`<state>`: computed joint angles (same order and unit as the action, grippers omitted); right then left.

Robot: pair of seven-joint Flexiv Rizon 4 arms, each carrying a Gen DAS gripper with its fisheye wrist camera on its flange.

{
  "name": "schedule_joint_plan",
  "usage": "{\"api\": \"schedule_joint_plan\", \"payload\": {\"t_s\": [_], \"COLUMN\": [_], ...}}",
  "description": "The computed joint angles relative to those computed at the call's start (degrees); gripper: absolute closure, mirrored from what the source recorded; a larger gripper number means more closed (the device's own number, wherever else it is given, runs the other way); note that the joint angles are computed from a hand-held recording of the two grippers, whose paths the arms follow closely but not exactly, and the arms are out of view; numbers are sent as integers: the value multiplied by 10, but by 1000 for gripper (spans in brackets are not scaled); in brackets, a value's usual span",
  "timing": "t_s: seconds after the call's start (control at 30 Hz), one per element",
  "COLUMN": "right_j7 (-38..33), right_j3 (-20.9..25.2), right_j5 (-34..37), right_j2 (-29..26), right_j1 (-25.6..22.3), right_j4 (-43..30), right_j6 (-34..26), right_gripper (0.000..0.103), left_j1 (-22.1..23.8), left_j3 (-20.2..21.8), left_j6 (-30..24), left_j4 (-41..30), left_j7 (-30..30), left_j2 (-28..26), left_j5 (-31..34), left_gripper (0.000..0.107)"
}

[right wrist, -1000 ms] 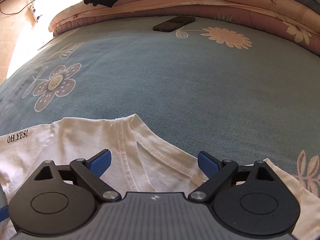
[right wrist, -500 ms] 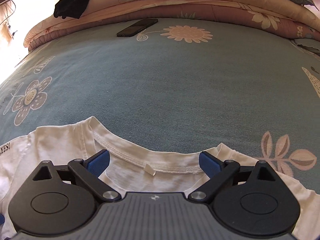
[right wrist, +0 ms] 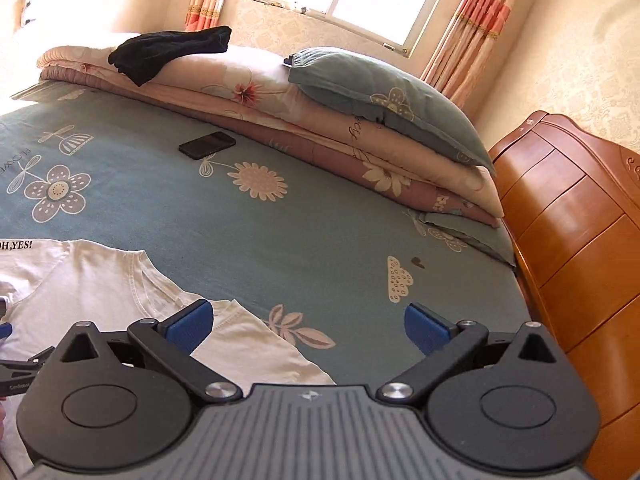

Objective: Fold clothes

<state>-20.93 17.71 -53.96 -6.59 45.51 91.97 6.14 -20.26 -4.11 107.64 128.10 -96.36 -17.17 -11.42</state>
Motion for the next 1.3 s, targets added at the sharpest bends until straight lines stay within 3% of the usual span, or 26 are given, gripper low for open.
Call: {"api": "schedule_joint_plan", "payload": {"t_s": [0.1, 0.23, 0.3, 0.43, 0.57, 0.6, 0.77, 0.87, 1.0, 1.1, 1.17, 1.3], "right_j7": [8, 62, 93, 145, 228, 239, 277, 319, 404, 406, 406, 514], "right_j3": [30, 64, 70, 64, 40, 36, 25, 34, 48, 47, 43, 26], "right_j5": [0, 42, 86, 93, 39, 28, -20, -34, -100, -123, -126, -155], "right_j2": [23, 26, 24, 3, -27, -33, -52, -30, -7, -15, -18, 1], "right_j1": [30, 62, 64, 57, 54, 55, 64, 63, 74, 72, 60, 21], "right_j4": [14, 53, 86, 161, 212, 218, 253, 285, 327, 325, 329, 369], "right_j6": [-59, -95, -55, 72, 147, 148, 144, 163, 149, 151, 192, 314], "right_gripper": [0, 0, 0, 0, 0, 0, 0, 0, 0, 0, 0, 0], "left_j1": [-17, -95, -126, -109, -198, -207, -162, -204, -318, -393, -398, -395], "left_j3": [14, 84, 110, 86, 160, 166, 117, 155, 256, 324, 328, 322], "left_j6": [-9, -13, -14, -8, -12, -14, -13, -13, -21, -32, -33, -29], "left_j4": [-1, -10, -12, 0, -15, -17, -14, -20, -37, -49, -50, -49], "left_j7": [6, 34, 50, 59, 97, 105, 101, 118, 167, 192, 197, 202], "left_j2": [2, -8, -11, -3, -21, -23, -17, -28, -56, -80, -82, -82], "left_j5": [-6, -37, -54, -55, -110, -121, -112, -130, -183, -219, -224, -229], "left_gripper": [4, 4, 4, 4, 4, 4, 4, 4, 4, 4, 4, 4]}}
